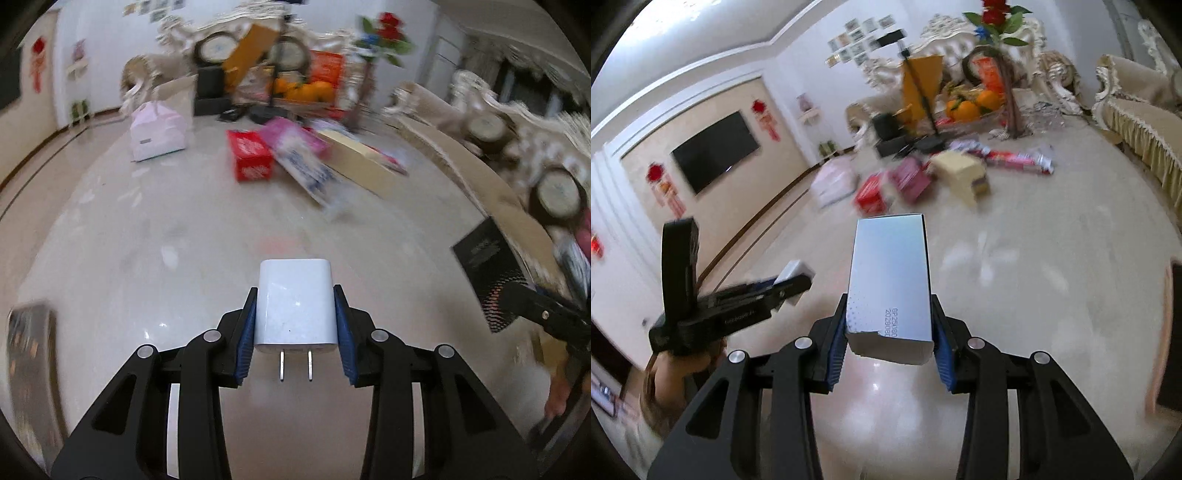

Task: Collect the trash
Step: 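Drop white charger and white-silver box into wastebasket with both tools, then move both open tools back over the table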

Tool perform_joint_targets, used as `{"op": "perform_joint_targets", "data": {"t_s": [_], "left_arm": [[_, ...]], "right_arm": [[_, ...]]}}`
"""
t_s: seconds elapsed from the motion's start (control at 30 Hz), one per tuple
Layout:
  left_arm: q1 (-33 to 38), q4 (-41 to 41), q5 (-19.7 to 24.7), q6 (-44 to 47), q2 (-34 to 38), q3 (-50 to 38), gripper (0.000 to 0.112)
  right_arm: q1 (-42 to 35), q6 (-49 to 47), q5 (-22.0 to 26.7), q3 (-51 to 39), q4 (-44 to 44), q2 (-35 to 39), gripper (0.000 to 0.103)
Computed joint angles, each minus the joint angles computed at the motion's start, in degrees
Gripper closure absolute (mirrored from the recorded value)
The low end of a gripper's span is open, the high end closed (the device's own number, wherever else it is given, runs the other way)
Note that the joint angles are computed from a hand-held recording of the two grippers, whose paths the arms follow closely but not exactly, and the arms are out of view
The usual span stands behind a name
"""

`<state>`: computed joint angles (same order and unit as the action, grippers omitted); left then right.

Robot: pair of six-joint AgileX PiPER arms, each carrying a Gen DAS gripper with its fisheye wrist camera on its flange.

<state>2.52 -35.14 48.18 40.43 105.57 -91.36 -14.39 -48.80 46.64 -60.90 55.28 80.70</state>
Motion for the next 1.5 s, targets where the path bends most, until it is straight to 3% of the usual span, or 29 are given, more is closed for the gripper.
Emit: {"op": "perform_joint_targets", "data": {"t_s": [0.13, 0.27, 0.33, 0.4, 0.53, 0.7, 0.73, 0.8, 0.87, 0.9, 1.0, 1.17, 1.27, 1.33, 1.5], "left_arm": [[3.34, -6.05, 2.34, 11.93, -14.55, 18.63, 0.074], [5.45, -6.51, 8.56, 17.64, -24.43, 30.85, 0.074], [4.55, -5.32, 9.05, 18.75, -26.86, 34.95, 0.074], [2.20, -3.57, 7.57, 19.06, -27.25, 38.87, 0.074], [-5.43, 1.82, -0.63, 15.88, -22.52, 44.01, 0.074], [-10.00, 6.31, -3.85, 10.08, -11.62, 41.42, 0.072], [-10.48, 7.26, -3.85, 8.89, -10.17, 40.56, 0.051], [-11.27, 8.10, -7.47, 7.40, -9.34, 40.70, 0.027], [-9.88, 3.21, -11.98, 12.96, -12.07, 43.40, 0.026], [-8.87, 1.38, -12.14, 14.83, -13.16, 43.94, 0.022], [-5.17, -1.92, -8.47, 17.68, -16.11, 43.87, 0.021], [-1.21, -2.79, -1.46, 17.50, -22.46, 40.41, 0.021], [2.02, -3.53, 1.03, 17.38, -24.78, 35.21, 0.021], [3.14, -4.05, 1.30, 16.50, -23.44, 30.45, 0.021], [1.66, 1.68, -2.68, 1.65, -10.63, 10.21, 0.021]], "right_arm": [[-5.73, -0.67, 9.66, 9.48, -1.83, -9.97, 0.064], [-9.33, 0.52, 15.22, 16.01, -5.51, -16.58, 0.064], [-9.81, 0.19, 16.02, 18.84, -6.83, -18.27, 0.064], [-7.85, 2.41, 12.85, 21.17, -10.00, -18.61, 0.064], [0.31, 8.88, 0.97, 25.73, -17.95, -14.30, 0.064], [4.42, 10.35, -7.20, 26.42, -19.19, -4.94, 0.062], [5.44, 11.44, -8.93, 26.64, -20.72, -3.58, 0.057], [7.70, 14.67, -12.67, 27.32, -24.04, -2.11, 0.043], [8.05, 16.43, -13.67, 27.71, -24.91, -2.11, 0.040], [7.85, 16.39, -13.27, 27.81, -24.55, -2.67, 0.040], [6.67, 14.36, -11.86, 28.51, -23.46, -5.86, 0.040], [0.99, 6.66, -2.58, 25.60, -16.84, -13.83, 0.040], [-3.17, 2.10, 0.55, 21.35, -13.15, -16.66, 0.040], [-4.03, -0.16, -0.66, 18.32, -10.89, -16.37, 0.040], [-0.17, 4.51, -12.27, 6.39, -12.84, -6.97, 0.040]]}}
